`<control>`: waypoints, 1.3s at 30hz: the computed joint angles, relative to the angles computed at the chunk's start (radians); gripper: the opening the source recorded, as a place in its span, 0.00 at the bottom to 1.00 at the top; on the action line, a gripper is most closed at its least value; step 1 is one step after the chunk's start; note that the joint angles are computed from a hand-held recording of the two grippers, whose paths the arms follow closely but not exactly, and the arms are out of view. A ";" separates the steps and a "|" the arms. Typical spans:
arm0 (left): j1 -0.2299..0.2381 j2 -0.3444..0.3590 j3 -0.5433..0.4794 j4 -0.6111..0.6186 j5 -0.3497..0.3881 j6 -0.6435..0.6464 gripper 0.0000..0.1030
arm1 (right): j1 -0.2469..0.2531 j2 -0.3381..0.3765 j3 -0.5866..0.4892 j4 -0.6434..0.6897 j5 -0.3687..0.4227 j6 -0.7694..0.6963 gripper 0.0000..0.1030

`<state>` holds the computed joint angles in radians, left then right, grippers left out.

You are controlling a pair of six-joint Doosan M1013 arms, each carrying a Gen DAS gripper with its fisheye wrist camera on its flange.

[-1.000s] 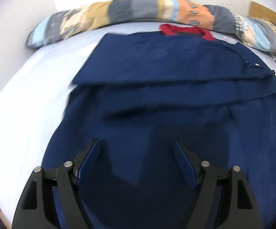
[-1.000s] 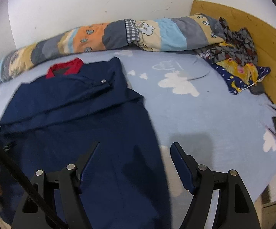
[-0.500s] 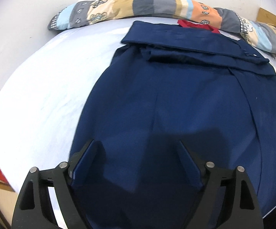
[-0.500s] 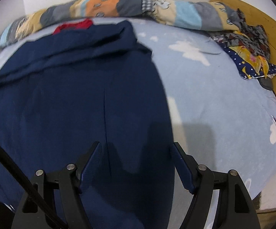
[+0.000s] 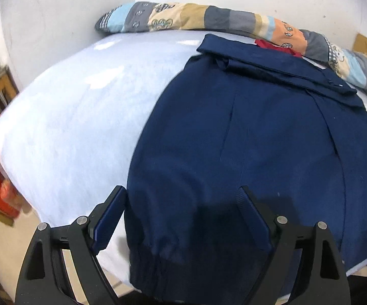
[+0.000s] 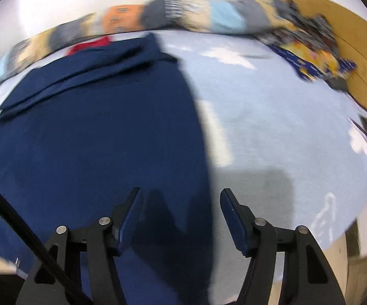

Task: Fold large clothes
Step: 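Move both grippers to the navy jacket's hem and grasp it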

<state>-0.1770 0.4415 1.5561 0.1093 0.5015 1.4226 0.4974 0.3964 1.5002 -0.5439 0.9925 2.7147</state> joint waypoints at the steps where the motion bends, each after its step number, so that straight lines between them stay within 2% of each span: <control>1: -0.001 -0.002 0.005 0.009 0.000 -0.006 0.85 | 0.013 0.000 0.003 -0.002 -0.020 -0.025 0.66; 4: 0.004 -0.002 0.004 -0.009 0.014 0.022 0.85 | 0.043 0.012 0.007 -0.021 -0.019 -0.073 0.66; 7: 0.011 -0.009 0.007 0.053 0.021 -0.050 0.85 | 0.046 0.018 0.011 -0.046 0.034 -0.067 0.66; 10: 0.025 -0.018 0.005 0.118 0.026 -0.145 0.85 | 0.018 -0.015 0.048 0.007 0.034 0.029 0.66; 13: 0.045 -0.023 -0.006 0.159 0.052 -0.248 0.85 | 0.011 -0.038 0.073 -0.008 0.074 0.116 0.66; 14: 0.054 -0.022 -0.012 0.126 0.054 -0.238 0.84 | 0.012 -0.043 0.079 -0.014 0.080 0.129 0.66; 16: 0.071 -0.020 -0.020 0.021 0.063 -0.170 0.84 | 0.013 -0.066 0.103 -0.015 0.030 0.156 0.66; 18: 0.064 -0.006 -0.037 0.035 0.103 -0.137 0.84 | 0.017 -0.074 0.110 0.003 -0.017 0.138 0.66; 20: 0.056 0.011 -0.052 0.057 0.152 -0.116 0.85 | 0.011 -0.061 0.100 0.056 -0.011 0.091 0.66; 22: 0.066 0.014 -0.059 0.011 0.159 -0.095 0.84 | -0.004 -0.062 0.108 0.104 -0.018 0.098 0.66; 23: 0.070 0.013 -0.061 -0.010 0.157 -0.083 0.81 | -0.011 -0.070 0.116 0.115 -0.032 0.125 0.66; 25: 0.081 0.006 -0.057 -0.092 0.148 -0.008 0.62 | -0.016 -0.090 0.133 0.091 -0.028 0.183 0.66; 26: 0.091 0.002 -0.053 -0.189 0.156 0.083 0.46 | -0.018 -0.101 0.141 0.084 -0.042 0.191 0.66; 27: 0.099 -0.002 -0.051 -0.277 0.173 0.168 0.40 | -0.023 -0.114 0.154 0.090 -0.071 0.198 0.66; 29: 0.103 -0.009 -0.041 -0.337 0.183 0.228 0.40 | -0.034 -0.141 0.186 0.118 -0.150 0.207 0.66; 32: 0.114 -0.002 -0.045 -0.436 0.241 0.304 0.40 | -0.058 -0.167 0.229 0.234 -0.289 0.152 0.66; 35: 0.113 0.009 -0.053 -0.446 0.272 0.302 0.40 | -0.060 -0.164 0.239 0.294 -0.323 0.121 0.66; 36: 0.114 0.007 -0.050 -0.452 0.268 0.304 0.40 | -0.064 -0.160 0.241 0.336 -0.335 0.089 0.64; 37: 0.115 0.010 -0.053 -0.459 0.269 0.309 0.40 | -0.066 -0.156 0.239 0.365 -0.343 0.063 0.55; 38: 0.116 0.012 -0.054 -0.464 0.270 0.310 0.40 | -0.069 -0.151 0.239 0.416 -0.357 0.011 0.41; 39: 0.116 0.014 -0.056 -0.466 0.269 0.308 0.40 | -0.064 -0.142 0.229 0.436 -0.348 -0.013 0.35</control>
<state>-0.0605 0.4551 1.5001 -0.3568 0.7702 1.7310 0.4330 0.2543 1.7292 -0.1078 0.6446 2.7014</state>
